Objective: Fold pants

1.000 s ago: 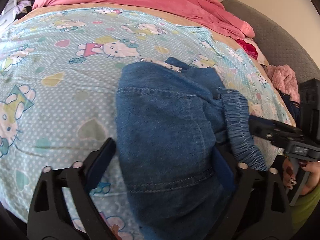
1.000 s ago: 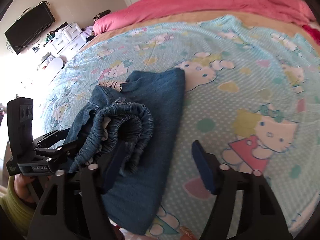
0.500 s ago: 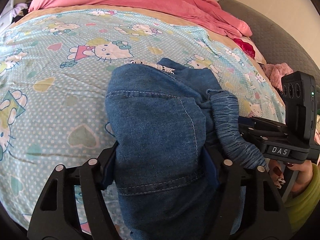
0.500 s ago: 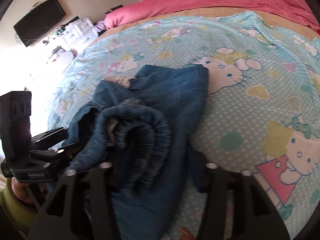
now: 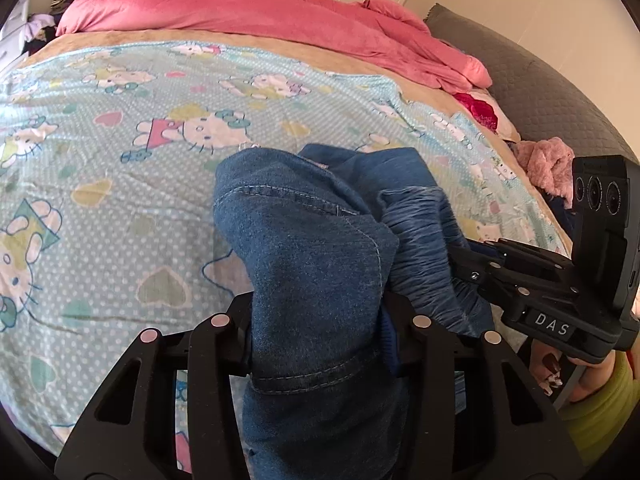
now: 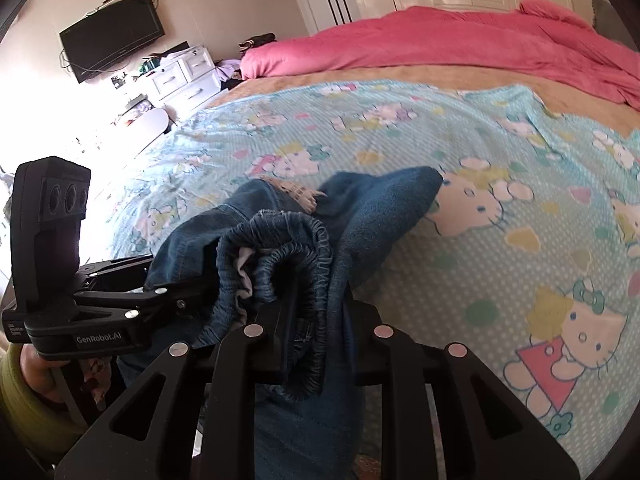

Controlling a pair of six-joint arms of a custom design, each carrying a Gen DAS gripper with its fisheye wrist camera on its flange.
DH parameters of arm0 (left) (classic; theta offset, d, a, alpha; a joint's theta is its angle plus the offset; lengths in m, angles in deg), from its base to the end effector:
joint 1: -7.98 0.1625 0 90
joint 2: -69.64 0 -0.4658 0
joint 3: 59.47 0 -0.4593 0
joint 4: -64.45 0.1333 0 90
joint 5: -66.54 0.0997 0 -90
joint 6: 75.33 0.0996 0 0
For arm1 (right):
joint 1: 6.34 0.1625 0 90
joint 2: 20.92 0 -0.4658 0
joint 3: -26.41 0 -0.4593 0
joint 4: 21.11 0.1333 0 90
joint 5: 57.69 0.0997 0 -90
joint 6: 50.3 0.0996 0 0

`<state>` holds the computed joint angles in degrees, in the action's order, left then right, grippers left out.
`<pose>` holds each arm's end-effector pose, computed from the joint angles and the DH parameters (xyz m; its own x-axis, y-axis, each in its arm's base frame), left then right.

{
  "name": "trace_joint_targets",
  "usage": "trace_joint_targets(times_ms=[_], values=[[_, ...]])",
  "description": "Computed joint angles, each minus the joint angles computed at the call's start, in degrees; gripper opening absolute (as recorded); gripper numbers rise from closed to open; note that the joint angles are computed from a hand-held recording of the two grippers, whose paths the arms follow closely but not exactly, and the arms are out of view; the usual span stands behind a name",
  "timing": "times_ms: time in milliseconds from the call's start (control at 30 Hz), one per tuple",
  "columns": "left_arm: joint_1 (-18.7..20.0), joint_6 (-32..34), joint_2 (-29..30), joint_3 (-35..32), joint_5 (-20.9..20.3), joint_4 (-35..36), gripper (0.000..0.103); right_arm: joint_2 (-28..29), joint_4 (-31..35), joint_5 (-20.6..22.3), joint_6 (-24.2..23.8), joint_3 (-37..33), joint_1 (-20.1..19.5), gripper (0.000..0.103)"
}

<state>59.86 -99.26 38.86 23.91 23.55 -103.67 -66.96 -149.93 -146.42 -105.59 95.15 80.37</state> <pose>-0.3307 -0.7554 0.0177 -0.8941 -0.1298 -0.4286 0.2127 0.7191 -0.6615 0.0853 -0.8768 0.2526 -0.6139 -0.7592 0.2161 -0.7894 0.5882 -0.1756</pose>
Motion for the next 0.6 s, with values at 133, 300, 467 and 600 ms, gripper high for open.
trace_joint_targets(times_ms=[133,300,467,600], values=[[-0.1,0.8,0.2,-1.0,0.7,-0.6,0.036,0.6,-0.2,0.5,-0.8,-0.9,0.6,0.019],[0.1,3.1,0.7,-2.9,2.3,-1.6,0.036,2.0,-0.5,1.3,-1.7,-2.9,1.2,0.019],[0.5,5.2,1.5,-5.1,3.6,-2.3,0.036,3.7,-1.2,1.5,-2.7,-5.1,2.2,0.019],[0.8,6.6,2.3,-6.8,5.2,-2.7,0.036,5.2,-1.5,1.7,-3.0,-7.2,2.8,0.019]])
